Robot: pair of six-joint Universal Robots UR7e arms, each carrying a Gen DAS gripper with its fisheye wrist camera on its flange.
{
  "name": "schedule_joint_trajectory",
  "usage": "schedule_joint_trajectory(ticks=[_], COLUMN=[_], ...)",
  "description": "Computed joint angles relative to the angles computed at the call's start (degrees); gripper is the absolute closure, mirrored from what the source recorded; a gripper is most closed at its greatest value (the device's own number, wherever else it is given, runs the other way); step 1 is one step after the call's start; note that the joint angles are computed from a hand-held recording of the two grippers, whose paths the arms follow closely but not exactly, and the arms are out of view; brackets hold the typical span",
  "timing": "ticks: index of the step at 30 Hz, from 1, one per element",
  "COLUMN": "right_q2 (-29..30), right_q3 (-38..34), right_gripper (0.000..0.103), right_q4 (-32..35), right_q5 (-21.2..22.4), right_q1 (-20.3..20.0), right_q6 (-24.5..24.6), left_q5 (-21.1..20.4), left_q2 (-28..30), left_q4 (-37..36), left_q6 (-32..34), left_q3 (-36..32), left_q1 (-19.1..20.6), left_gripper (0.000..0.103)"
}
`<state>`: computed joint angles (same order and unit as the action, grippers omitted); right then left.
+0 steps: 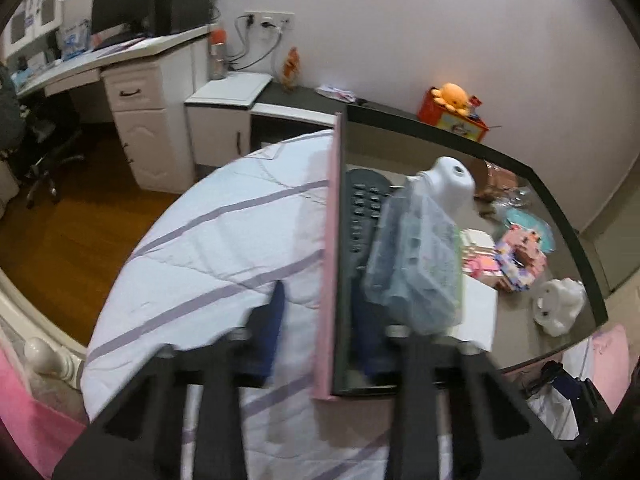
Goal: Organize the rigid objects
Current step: 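Grasp the black hair clip with the right tool while the left tool grips the tray box wall, then lower the hair clip into the tray box with the right tool and release it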
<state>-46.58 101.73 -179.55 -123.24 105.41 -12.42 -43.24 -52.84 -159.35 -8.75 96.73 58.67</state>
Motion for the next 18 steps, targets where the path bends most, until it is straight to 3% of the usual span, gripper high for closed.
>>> schedule_joint_trajectory(ticks=[1, 2, 18], right_q2=[-0.38, -0.70, -5.20], right_q3=[0.43, 0.79, 1.52], right_gripper=[0.008, 0.008, 0.008], right_q4=[-0.25, -0.50, -3.21], right_q5=[0.00, 0.06, 1.05], right_q1=[0.18, 0.24, 3.60], right_q6=[-0.37, -0.60, -4.66], left_q5=[0.33, 1.44, 3.06], left_q2=[0.12, 0.51, -0.89], left_q4=[-0.29, -0.80, -3.46], left_q6=[0.62, 1.33, 0.54], left_q3=[0.15, 0.24, 3.85], left_q1=[-0.32, -0.80, -2.33], left_gripper=[0.094, 0.095, 0.096])
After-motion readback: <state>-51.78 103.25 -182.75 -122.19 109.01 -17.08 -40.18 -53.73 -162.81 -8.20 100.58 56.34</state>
